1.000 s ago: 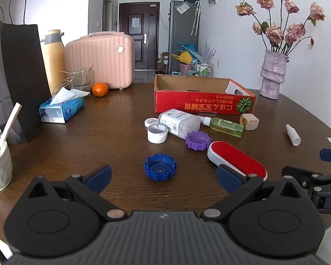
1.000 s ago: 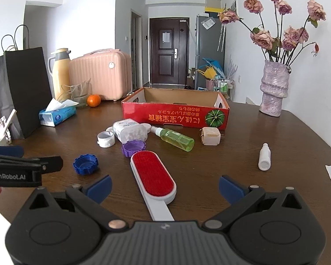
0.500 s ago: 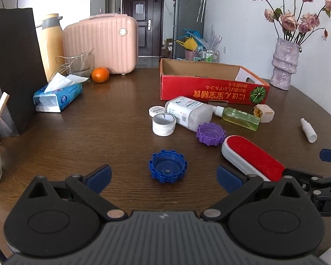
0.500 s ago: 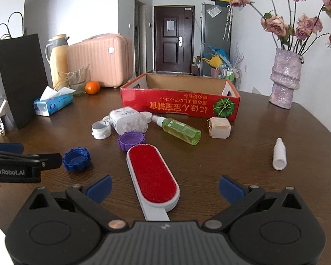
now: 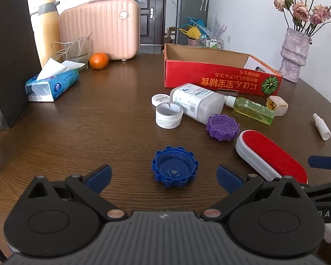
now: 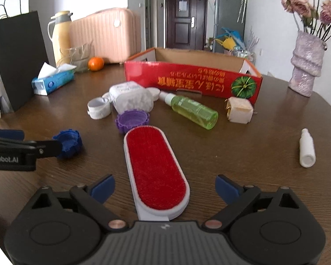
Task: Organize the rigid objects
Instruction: 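Close the right gripper on the red-and-white lint brush while the left tool moves toward the blue cap, then close the left gripper on the blue bottle cap while the right gripper lifts the brush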
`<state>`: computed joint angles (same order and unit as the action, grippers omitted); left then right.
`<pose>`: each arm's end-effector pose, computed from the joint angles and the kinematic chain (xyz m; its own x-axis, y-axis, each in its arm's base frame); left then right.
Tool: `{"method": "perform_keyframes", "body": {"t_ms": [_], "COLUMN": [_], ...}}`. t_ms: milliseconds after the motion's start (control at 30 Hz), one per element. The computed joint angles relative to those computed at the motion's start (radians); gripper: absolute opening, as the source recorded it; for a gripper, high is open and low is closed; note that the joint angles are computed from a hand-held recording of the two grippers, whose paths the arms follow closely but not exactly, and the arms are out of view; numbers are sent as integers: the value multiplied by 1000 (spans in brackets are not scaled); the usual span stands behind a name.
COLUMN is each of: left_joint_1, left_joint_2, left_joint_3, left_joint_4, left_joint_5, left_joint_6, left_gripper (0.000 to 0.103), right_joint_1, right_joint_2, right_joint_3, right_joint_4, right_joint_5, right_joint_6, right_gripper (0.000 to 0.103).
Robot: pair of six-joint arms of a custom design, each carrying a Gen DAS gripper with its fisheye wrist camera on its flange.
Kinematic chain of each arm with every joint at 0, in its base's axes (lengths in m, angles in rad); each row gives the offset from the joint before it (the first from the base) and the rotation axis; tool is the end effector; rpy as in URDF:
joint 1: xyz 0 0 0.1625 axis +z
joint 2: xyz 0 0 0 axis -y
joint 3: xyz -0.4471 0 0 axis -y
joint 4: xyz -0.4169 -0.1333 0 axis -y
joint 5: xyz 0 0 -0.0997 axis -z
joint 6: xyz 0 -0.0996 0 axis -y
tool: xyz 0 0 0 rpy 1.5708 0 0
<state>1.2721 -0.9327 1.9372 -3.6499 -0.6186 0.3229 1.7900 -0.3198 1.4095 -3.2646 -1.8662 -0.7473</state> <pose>0.0318 -0.6253 0.2300 -0.6811 -0.3431 -0.6469 0.3756 0.5946 -0.7109 0.2657 -0.7128 -0.0883 -0.5897 -0.5802 0.5618 -0.7904 0.5576 -0.2538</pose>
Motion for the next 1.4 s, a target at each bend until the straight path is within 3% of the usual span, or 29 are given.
{"method": "perform_keyframes", "body": {"t_ms": [133, 200, 333, 467, 500, 600, 1400], "left_joint_1": [7, 8, 8, 7, 7, 5, 17], "left_joint_2": [8, 11, 13, 14, 13, 13, 88], "left_joint_3": [-15, -20, -23, -22, -21, -19, -112], "left_joint_4": [21, 26, 26, 23, 23, 23, -33], "left_joint_5": [-1, 3, 5, 9, 10, 14, 50], "left_joint_6": [-3, -3, -3, -4, -5, -8, 56], "left_gripper": [103, 103, 103, 103, 103, 103, 103], "right_joint_1": [-6, -11, -12, -10, -11, -13, -48], "right_joint_2": [6, 4, 10, 19, 17, 18, -32], "right_joint_3": [-18, -23, -40, -44, -41, -33, 29], "right_joint_4": [37, 58, 90, 74, 73, 54, -91], "right_joint_5": [8, 28, 23, 20, 32, 43, 145], "right_joint_6": [-3, 0, -9, -45, -52, -67, 51], "right_gripper": [84, 83, 74, 69, 61, 55, 55]}}
